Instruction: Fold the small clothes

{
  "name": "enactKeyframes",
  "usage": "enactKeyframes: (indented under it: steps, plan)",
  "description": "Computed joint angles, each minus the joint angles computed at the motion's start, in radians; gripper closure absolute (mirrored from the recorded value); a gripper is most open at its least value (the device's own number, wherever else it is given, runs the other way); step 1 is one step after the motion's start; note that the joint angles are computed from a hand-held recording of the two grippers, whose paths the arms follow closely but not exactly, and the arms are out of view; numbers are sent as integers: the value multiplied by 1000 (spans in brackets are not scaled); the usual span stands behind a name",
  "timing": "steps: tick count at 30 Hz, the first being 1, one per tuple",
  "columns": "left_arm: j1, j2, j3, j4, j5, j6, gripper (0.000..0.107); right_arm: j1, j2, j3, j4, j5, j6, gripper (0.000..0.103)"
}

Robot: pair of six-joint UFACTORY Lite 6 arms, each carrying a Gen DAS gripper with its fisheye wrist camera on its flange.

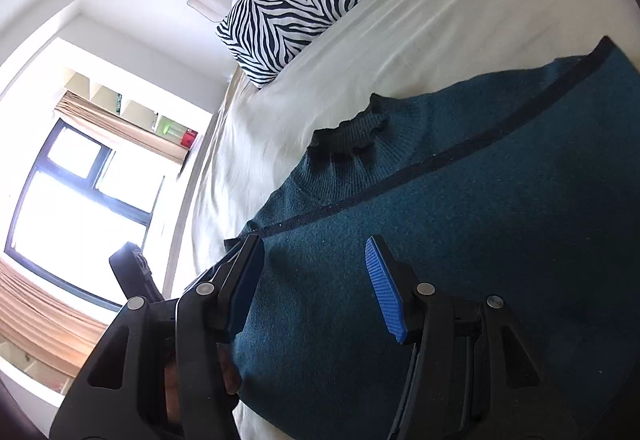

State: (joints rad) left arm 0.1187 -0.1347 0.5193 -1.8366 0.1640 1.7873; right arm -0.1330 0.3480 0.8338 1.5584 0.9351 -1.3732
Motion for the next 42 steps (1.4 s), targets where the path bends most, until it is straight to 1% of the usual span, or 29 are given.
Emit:
enactKeyframes:
  steps: [1, 2, 3, 4, 5, 6, 8, 11, 12, 13, 14, 15, 17, 19, 20, 21, 23, 25, 26, 28, 29, 31, 32, 34, 35, 36, 39, 41, 42]
  plan:
    - [68, 7, -23, -32, 97, 56, 66, 30, 43, 16, 52, -35, -17, 50]
    - [128, 24, -31, -30, 182, 71, 66, 39, 100, 43, 84, -53, -37, 53]
    - [167, 48, -20, 7, 233, 43, 66, 25, 142, 58, 111, -30, -63, 57]
    - [187, 68, -10, 26, 259, 34, 66, 1, 179, 73, 132, 4, -85, 61]
    - [185, 74, -12, 7, 268, 53, 66, -26, 205, 84, 140, 25, -90, 71]
    - [186, 72, -20, -11, 276, 73, 67, -65, 234, 98, 141, 54, -94, 76]
    - [205, 72, -34, -28, 310, 96, 66, -141, 260, 122, 127, 87, -90, 76]
    - [238, 78, -43, -17, 359, 97, 67, -258, 262, 126, 154, 36, -130, 76]
    - [240, 80, -43, -16, 363, 97, 67, -311, 287, 138, 152, 61, -130, 77]
    - [239, 78, -45, -18, 360, 100, 67, -369, 315, 161, 125, 91, -98, 80]
    - [232, 77, -47, -29, 353, 109, 67, -401, 318, 161, 136, 78, -101, 89]
    - [225, 78, -45, -39, 346, 118, 67, -428, 298, 151, 149, 53, -111, 90]
    - [219, 78, -49, -60, 342, 137, 67, -469, 243, 114, 187, -34, -128, 88]
    - [214, 81, -48, -72, 337, 148, 66, -500, 191, 68, 205, -73, -116, 87]
    - [206, 85, -43, -82, 329, 154, 66, -518, 146, 44, 178, -86, -105, 86]
    - [200, 84, -44, -94, 322, 164, 66, -513, 91, 2, 171, -83, -123, 82]
    - [187, 79, -48, -117, 306, 184, 66, -532, -25, -94, 79, 13, -145, 76]
    - [180, 73, -52, -130, 297, 195, 66, -472, -148, -199, -8, 98, -121, 69]
    - [178, 71, -55, -137, 294, 202, 66, -413, -234, -280, -15, 120, -123, 59]
    - [174, 70, -54, -141, 287, 206, 66, -212, -365, -397, -7, 94, -121, 57]
    - [173, 69, -54, -145, 284, 209, 66, -108, -376, -427, 6, 98, -144, 57]
    - [168, 67, -55, -152, 279, 216, 66, 99, -379, -491, 130, 43, -180, 57]
    - [167, 69, -54, -156, 278, 220, 66, 160, -347, -504, 175, 30, -213, 57]
    - [165, 69, -55, -165, 276, 230, 66, 186, -247, -516, 244, 19, -309, 58]
    - [161, 69, -55, -174, 273, 237, 66, 145, -224, -539, 237, 44, -336, 62]
    - [160, 65, -59, -177, 272, 240, 66, 73, -182, -544, 210, 98, -375, 68]
    - [160, 65, -57, -176, 271, 239, 66, -233, -136, -552, 46, 170, -424, 69]
    - [160, 63, -60, -178, 271, 241, 66, -442, -80, -502, -61, 176, -400, 69]
    - [160, 63, -61, -179, 271, 243, 66, -546, -13, -451, -113, 209, -397, 70]
